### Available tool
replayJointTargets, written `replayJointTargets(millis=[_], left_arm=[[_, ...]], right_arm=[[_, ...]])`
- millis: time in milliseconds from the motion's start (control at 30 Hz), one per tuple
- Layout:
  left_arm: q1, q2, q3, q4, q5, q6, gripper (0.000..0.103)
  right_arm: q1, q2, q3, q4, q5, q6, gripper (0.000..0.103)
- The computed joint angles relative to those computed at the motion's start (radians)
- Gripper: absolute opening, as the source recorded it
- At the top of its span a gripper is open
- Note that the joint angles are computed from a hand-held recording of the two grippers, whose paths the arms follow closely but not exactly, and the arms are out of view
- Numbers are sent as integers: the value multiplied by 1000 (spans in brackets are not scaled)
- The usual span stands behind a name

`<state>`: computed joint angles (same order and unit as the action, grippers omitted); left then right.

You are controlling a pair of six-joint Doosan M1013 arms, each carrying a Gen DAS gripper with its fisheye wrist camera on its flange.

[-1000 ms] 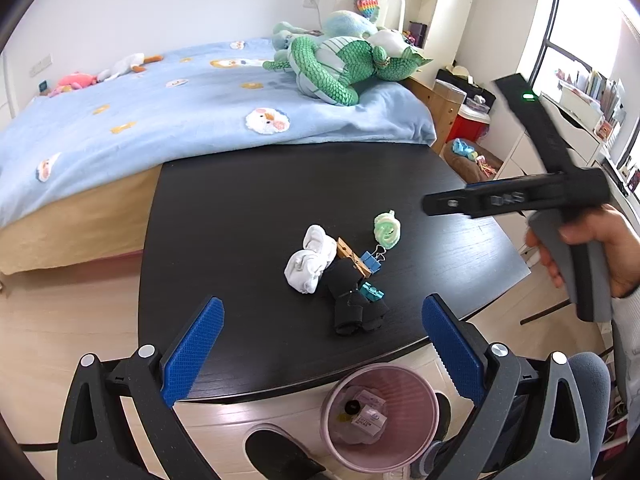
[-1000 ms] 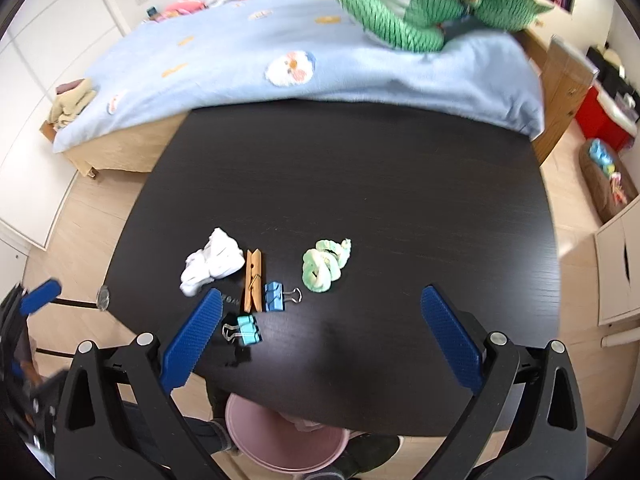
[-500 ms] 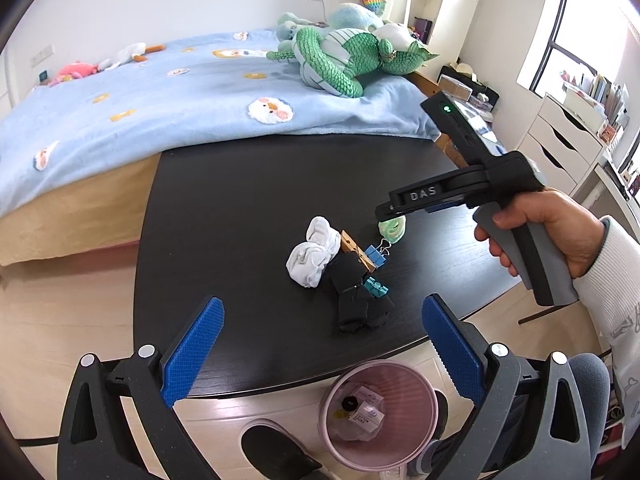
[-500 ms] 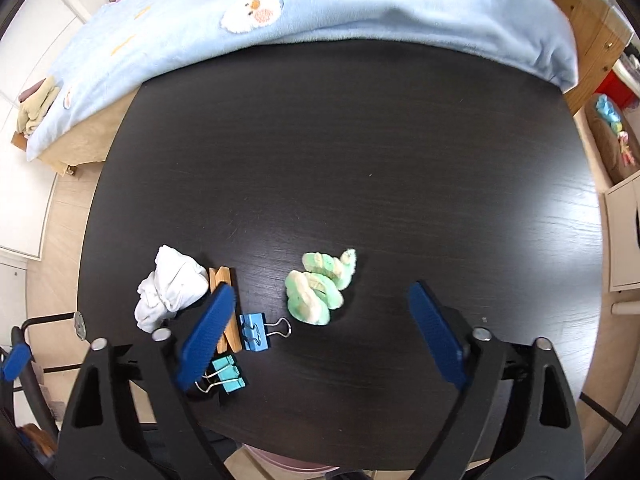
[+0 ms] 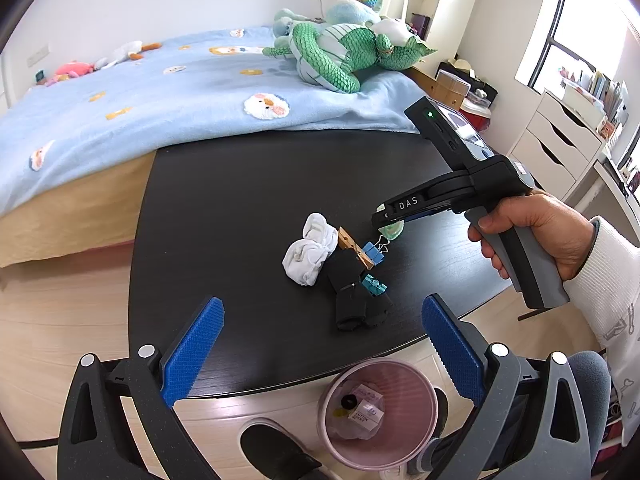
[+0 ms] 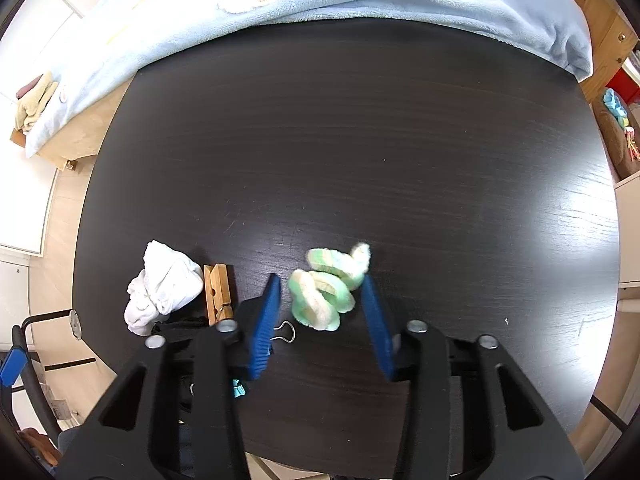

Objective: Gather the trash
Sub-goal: 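Lower the right tool onto the green-white toy and close on it, then grasp the white socks with the left tool while the right tool holds the green toy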

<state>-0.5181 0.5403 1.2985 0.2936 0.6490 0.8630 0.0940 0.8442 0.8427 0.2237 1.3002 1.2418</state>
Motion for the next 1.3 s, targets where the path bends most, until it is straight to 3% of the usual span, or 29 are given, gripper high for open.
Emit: replayJointTargets(millis=[133,600,800,1133,1300], left_arm=[[1,3,-3,-5,1,6,95],[7,21,-41,-17,27,46,95],[22,46,-87,-77,52,116,95],[56,127,-225,-199,174,248,95],[79,186,-315,-287,276,309,95]], right_arm=[[-2,2,-1,5,1,-2,29],[-22,-63,67,69,-43,-95,28],[-35,-103,108,96,-54,-155,28],[-49,-136,138,108,-74,-186,28],[-54,-139,141,107,-79,-189,28]])
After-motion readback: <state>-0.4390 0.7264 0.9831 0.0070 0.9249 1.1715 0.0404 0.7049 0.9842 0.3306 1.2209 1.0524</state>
